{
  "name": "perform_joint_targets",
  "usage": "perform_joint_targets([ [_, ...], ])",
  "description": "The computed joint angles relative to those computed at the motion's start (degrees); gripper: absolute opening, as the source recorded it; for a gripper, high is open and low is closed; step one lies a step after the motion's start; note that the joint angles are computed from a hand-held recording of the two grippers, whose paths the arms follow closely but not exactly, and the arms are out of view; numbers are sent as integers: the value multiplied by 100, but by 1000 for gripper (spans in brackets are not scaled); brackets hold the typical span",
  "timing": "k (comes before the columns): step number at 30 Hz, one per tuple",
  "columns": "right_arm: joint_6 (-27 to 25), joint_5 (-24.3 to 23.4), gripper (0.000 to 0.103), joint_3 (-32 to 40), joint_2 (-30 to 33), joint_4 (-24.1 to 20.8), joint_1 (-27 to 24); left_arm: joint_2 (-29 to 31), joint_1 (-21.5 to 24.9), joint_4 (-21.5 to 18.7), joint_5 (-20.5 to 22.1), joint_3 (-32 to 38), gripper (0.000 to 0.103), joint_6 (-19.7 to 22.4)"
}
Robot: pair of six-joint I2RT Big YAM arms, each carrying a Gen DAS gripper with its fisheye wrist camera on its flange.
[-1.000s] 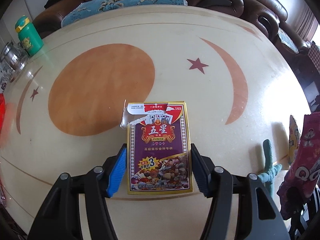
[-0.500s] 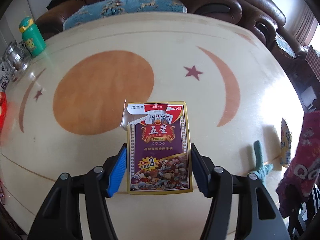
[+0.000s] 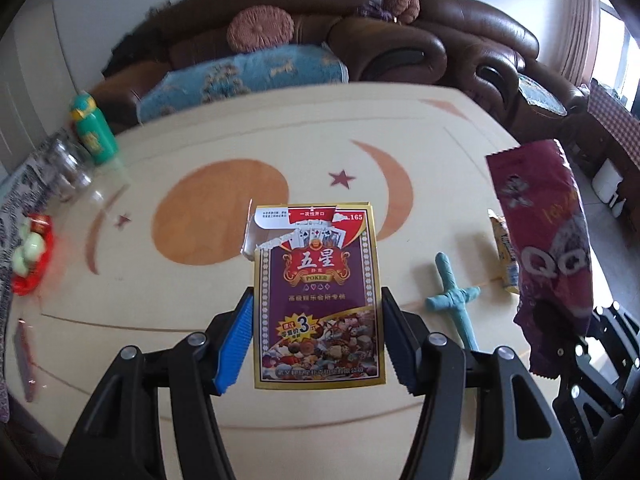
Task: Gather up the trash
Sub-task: 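Lift the candy bag with the right tool while the left tool carries the card box to the wastebasket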
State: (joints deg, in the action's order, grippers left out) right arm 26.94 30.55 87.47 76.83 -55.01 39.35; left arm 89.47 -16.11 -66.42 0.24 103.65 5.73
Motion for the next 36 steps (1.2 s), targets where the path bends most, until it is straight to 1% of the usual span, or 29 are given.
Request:
perform_joint_targets([
  [3, 52, 154, 22, 104, -67, -181, 129, -370, -2, 51, 96, -267, 58, -31],
  [7, 225, 403, 22, 168, -242, -435, 373, -822, -47, 102, 89, -611, 58, -74],
  [13, 506, 797, 22, 337, -445, -950, 767, -1418, -129, -16, 266, -977, 58, -226],
  [16, 693, 1009, 22, 423, -528, -1225, 982, -1706, -224, -24, 228, -1161, 58, -277],
  [21, 1069, 1399, 22, 559, -611, -1713, 1397, -2093, -407, -161, 266, -1414, 58, -352],
  [24, 1404, 1634, 22, 615, -657, -2086, 1704, -2338, -559, -220, 258, -1604, 58, -359],
  [31, 2280, 1881, 22, 585, -796, -2876, 2247, -2845, -914, -360, 179, -2073, 58, -465],
  [36, 2791, 2016, 22, 627, -806, -3426, 2575, -3127, -1088, -449, 67, -2323, 59, -700],
])
